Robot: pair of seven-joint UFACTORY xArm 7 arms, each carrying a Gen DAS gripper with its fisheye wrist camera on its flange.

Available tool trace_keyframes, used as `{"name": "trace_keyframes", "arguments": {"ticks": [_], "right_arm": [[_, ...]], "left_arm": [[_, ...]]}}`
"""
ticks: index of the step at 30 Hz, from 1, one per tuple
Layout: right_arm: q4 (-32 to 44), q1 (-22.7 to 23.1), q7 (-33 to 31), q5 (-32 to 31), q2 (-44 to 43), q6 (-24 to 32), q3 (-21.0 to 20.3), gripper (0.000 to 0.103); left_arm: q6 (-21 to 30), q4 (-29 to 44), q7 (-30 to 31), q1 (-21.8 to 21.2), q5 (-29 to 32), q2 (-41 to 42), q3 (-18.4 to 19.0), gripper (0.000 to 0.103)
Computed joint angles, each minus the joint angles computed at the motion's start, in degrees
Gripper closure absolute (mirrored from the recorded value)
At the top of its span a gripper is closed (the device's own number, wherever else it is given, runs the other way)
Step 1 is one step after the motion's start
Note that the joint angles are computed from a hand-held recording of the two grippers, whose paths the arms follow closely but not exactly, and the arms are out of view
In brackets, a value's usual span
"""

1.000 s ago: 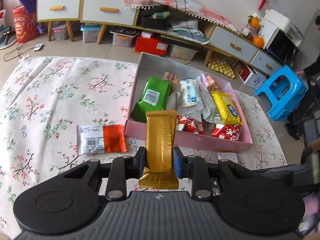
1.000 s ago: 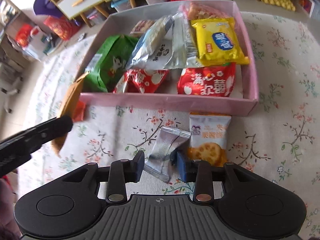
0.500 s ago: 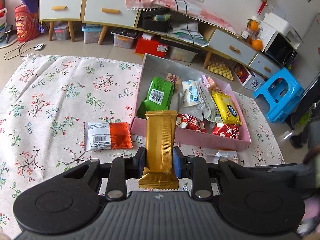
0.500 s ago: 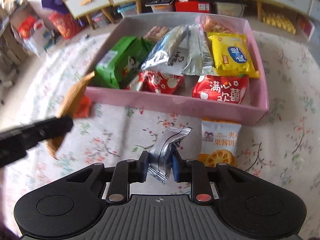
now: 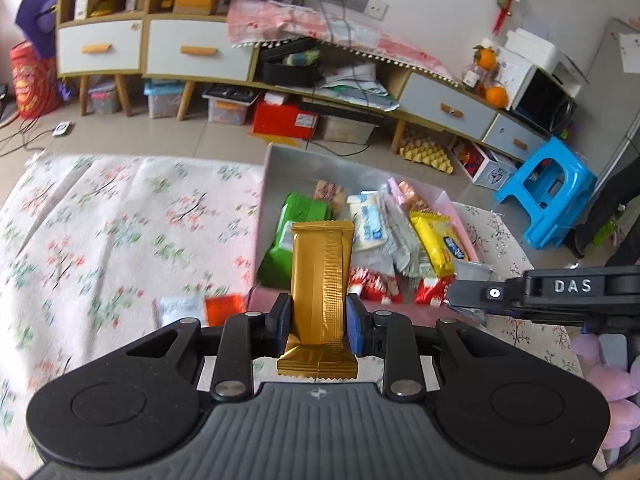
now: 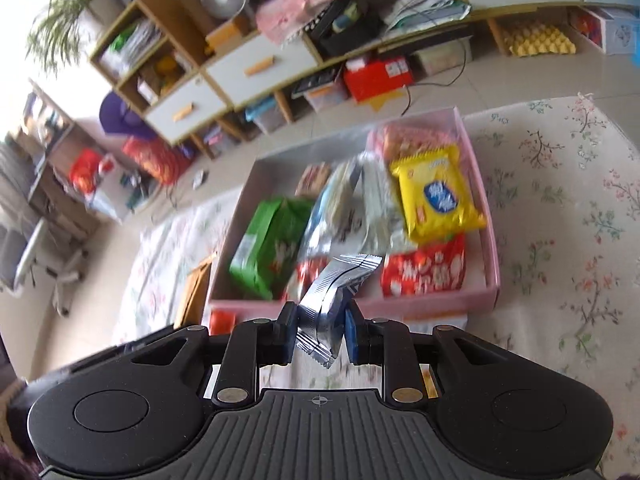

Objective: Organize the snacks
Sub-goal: 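Carry both packs over the pink box and open both tools to drop them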

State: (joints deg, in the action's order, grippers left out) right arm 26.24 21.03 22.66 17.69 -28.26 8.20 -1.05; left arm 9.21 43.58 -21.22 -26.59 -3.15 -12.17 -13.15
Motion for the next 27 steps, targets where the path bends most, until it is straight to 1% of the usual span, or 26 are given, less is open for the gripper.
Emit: {"name": "trace_keyframes", "arguments": {"ticks": [3, 6, 10, 11, 14, 15, 16, 18, 19, 21, 22, 23, 24, 25, 26, 27], "right_arm": [[0.05, 4.13, -2.48, 2.91, 2.57, -4.65, -4.52, 0.079], [0.79, 8.86, -5.26, 5.18, 5.24, -8.39, -9.3, 0.079], [1.4, 14.01, -7.37, 7.11, 7.16, -10.95, -14.94, 0.077], [1.55, 15.29, -7.73, 7.47, 7.44, -11.44, -16.38, 0.076], [1.63, 22.58, -9.13, 8.81, 6.96, -12.99, -23.94, 0.075], [1.6, 23.12, -8.94, 8.67, 6.85, -13.12, -24.63, 0.072], [1.5, 22.35, -8.5, 8.25, 6.86, -13.1, -24.06, 0.069], [1.31, 19.89, -7.63, 7.2, 6.84, -12.9, -22.03, 0.057], [1.13, 18.8, -7.23, 6.74, 6.7, -12.75, -21.1, 0.055], [0.86, 16.61, -6.49, 5.89, 6.41, -12.27, -19.21, 0.054], [0.68, 14.99, -6.01, 5.43, 6.16, -12.0, -17.71, 0.054], [0.45, 13.39, -5.52, 4.98, 5.81, -11.77, -16.23, 0.054], [0.19, 11.81, -4.97, 4.54, 5.39, -11.58, -14.75, 0.054], [-0.11, 10.84, -4.61, 4.2, 4.91, -11.5, -13.88, 0.052], [-0.43, 9.52, -4.07, 3.76, 4.34, -11.16, -12.64, 0.049], [-0.8, 7.93, -3.43, 3.25, 3.67, -10.6, -11.15, 0.047]], "left_arm": [[-0.75, 2.73, 3.36, -1.63, -1.91, 3.7, 1.14, 0.077], [-0.1, 6.42, 4.44, -1.13, -0.88, 7.78, 0.47, 0.077], [0.15, 10.48, 3.88, -0.39, 1.32, 12.19, -0.02, 0.077], [0.03, 11.38, 4.54, -0.32, 0.76, 13.25, -0.06, 0.077], [-0.28, 13.22, 5.59, -0.05, -0.5, 15.56, -0.26, 0.077], [-0.67, 13.28, 6.92, 0.17, -1.94, 15.88, -0.6, 0.076], [-1.14, 13.14, 6.74, 0.08, -1.71, 15.98, -0.54, 0.076], [-3.16, 11.58, 5.32, -0.26, -0.09, 15.01, -0.19, 0.073], [-4.1, 10.67, 5.47, -0.27, -0.18, 14.3, -0.31, 0.066], [-5.46, 9.26, 5.51, -0.27, -0.11, 12.94, -0.36, 0.058], [-5.81, 8.88, 4.68, -0.29, 0.93, 12.39, -0.29, 0.055], [-5.97, 7.94, 4.5, -0.28, 1.2, 11.29, -0.29, 0.053], [-5.87, 7.34, 3.38, -0.11, 2.4, 10.43, -0.34, 0.05], [-5.62, 6.98, 3.46, -0.13, 2.36, 9.7, -0.3, 0.047], [-5.32, 6.21, 4.19, -0.33, 1.64, 8.54, -0.14, 0.044], [-4.84, 5.33, 3.83, -0.14, 2.09, 7.21, -0.23, 0.04]]}}
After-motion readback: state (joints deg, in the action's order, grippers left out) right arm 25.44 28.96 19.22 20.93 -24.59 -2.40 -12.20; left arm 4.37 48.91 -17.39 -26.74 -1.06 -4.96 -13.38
